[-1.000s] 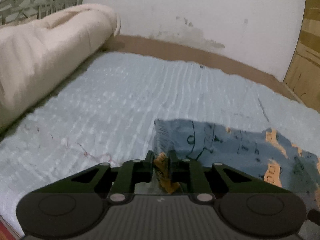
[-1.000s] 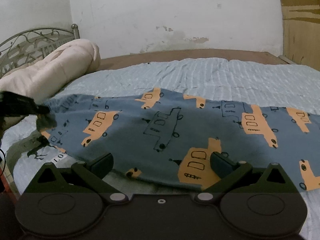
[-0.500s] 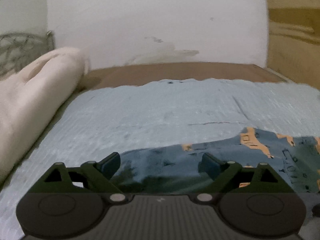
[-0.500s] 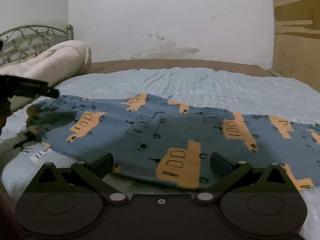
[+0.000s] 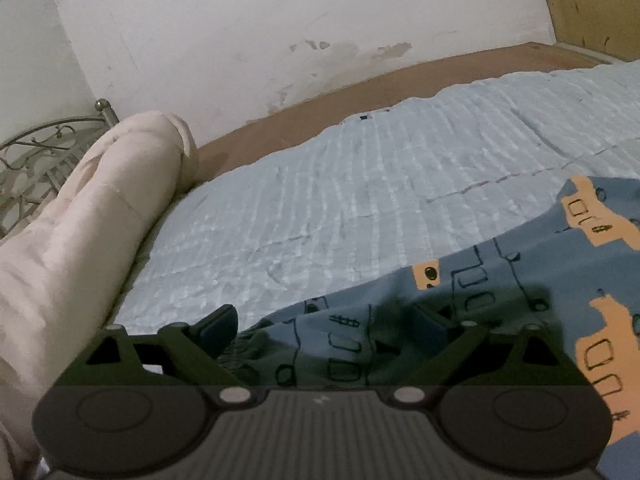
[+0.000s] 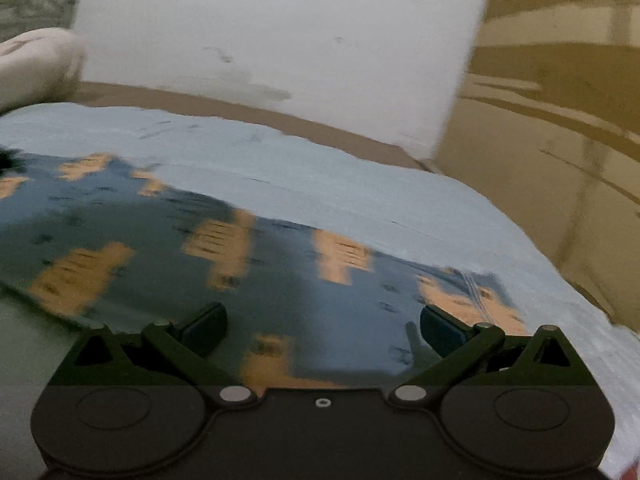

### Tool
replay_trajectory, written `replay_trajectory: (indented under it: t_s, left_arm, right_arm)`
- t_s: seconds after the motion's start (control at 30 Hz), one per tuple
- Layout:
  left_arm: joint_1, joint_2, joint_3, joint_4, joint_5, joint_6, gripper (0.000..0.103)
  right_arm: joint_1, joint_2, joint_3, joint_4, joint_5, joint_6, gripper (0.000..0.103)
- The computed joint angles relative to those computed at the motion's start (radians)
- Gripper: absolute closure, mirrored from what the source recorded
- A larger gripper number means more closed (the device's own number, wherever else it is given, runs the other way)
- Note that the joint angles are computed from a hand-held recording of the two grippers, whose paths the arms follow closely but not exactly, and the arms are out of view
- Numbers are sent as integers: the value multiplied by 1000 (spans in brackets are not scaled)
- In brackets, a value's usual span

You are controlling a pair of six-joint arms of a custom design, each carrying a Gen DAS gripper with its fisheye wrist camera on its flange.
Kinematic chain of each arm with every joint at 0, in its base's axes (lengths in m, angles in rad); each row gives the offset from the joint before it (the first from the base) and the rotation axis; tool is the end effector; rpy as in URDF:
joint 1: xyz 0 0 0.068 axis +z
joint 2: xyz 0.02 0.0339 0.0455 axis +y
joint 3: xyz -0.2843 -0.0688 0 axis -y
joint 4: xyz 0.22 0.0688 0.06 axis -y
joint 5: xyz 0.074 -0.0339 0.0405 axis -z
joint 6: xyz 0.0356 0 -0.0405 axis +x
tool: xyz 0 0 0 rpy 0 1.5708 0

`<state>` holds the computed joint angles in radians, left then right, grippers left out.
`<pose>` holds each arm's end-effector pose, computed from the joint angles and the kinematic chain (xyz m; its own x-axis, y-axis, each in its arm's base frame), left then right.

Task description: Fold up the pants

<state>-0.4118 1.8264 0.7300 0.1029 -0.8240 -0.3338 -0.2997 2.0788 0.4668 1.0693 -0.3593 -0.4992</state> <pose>0.2848 -0.0959 0.1380 -0.6943 0.0604 -0.7171 -0.3415 0.8495 0.4022 0.2914 -0.0769 0.0842 -0.4278 -0.3369 -0.8387 -0.2461 0.9363 -0.2505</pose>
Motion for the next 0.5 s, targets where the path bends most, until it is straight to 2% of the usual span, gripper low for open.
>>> replay_trajectory:
  t_s: [0.27, 0.5]
  left_arm:
    - [-161, -47, 76, -137, 36, -120, 3]
    - [-322, 19, 227, -188, 142, -197, 1]
  right_arm:
    - [-176, 43, 42, 37, -65, 11, 1]
    - [-317, 45, 107, -66, -148, 69, 1]
